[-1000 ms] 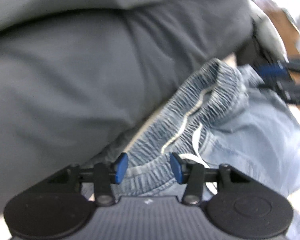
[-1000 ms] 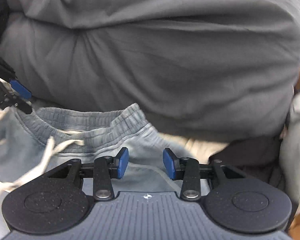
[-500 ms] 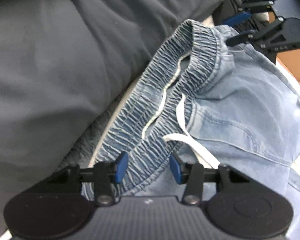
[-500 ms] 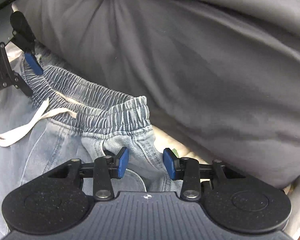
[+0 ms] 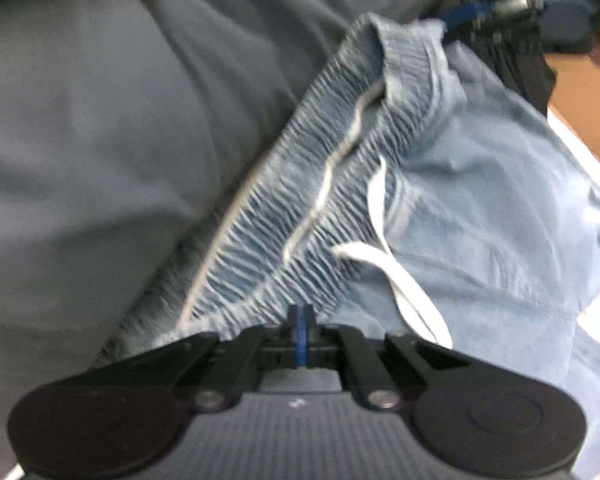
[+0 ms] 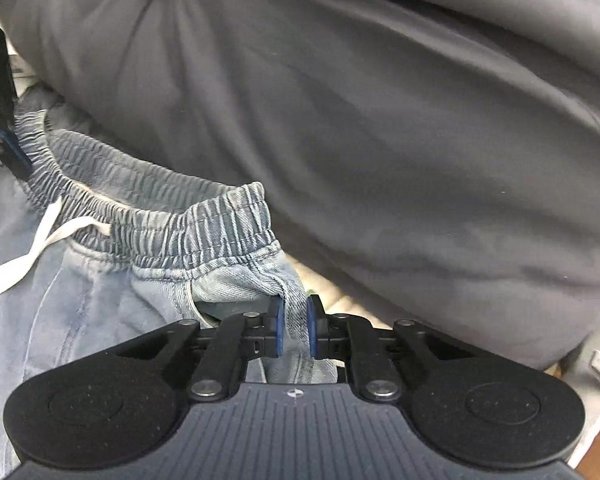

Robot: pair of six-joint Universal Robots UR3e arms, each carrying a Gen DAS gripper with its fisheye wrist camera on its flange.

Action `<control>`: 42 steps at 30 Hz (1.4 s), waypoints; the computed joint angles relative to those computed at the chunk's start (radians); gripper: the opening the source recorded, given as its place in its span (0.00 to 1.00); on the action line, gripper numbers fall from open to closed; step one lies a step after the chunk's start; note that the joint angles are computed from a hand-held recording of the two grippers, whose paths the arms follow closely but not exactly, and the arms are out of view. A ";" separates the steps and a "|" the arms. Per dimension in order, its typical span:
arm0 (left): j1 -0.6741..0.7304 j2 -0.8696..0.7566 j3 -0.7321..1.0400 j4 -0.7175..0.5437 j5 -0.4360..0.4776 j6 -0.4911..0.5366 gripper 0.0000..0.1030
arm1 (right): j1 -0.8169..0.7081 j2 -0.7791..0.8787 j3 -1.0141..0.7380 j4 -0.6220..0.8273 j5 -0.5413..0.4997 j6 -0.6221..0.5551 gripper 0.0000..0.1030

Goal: Fold clothes

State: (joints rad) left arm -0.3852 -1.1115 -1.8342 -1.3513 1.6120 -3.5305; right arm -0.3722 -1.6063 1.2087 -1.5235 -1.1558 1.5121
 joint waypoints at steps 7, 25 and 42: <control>-0.044 -0.072 -0.021 0.145 0.094 0.005 0.59 | 0.049 -0.036 0.146 -0.231 -0.022 0.122 0.10; 0.042 -0.029 -0.102 0.174 -0.114 0.165 0.17 | 0.034 -0.026 0.203 -0.332 -0.007 0.215 0.10; -0.144 -0.213 -0.023 0.251 0.144 -0.033 0.16 | 0.148 0.171 0.081 -0.409 -0.166 0.477 0.10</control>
State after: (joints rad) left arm -0.5290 -1.3242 -1.8571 -1.1005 1.7562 -3.5637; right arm -0.2243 -1.4348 1.2895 -1.9329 -1.3216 1.9890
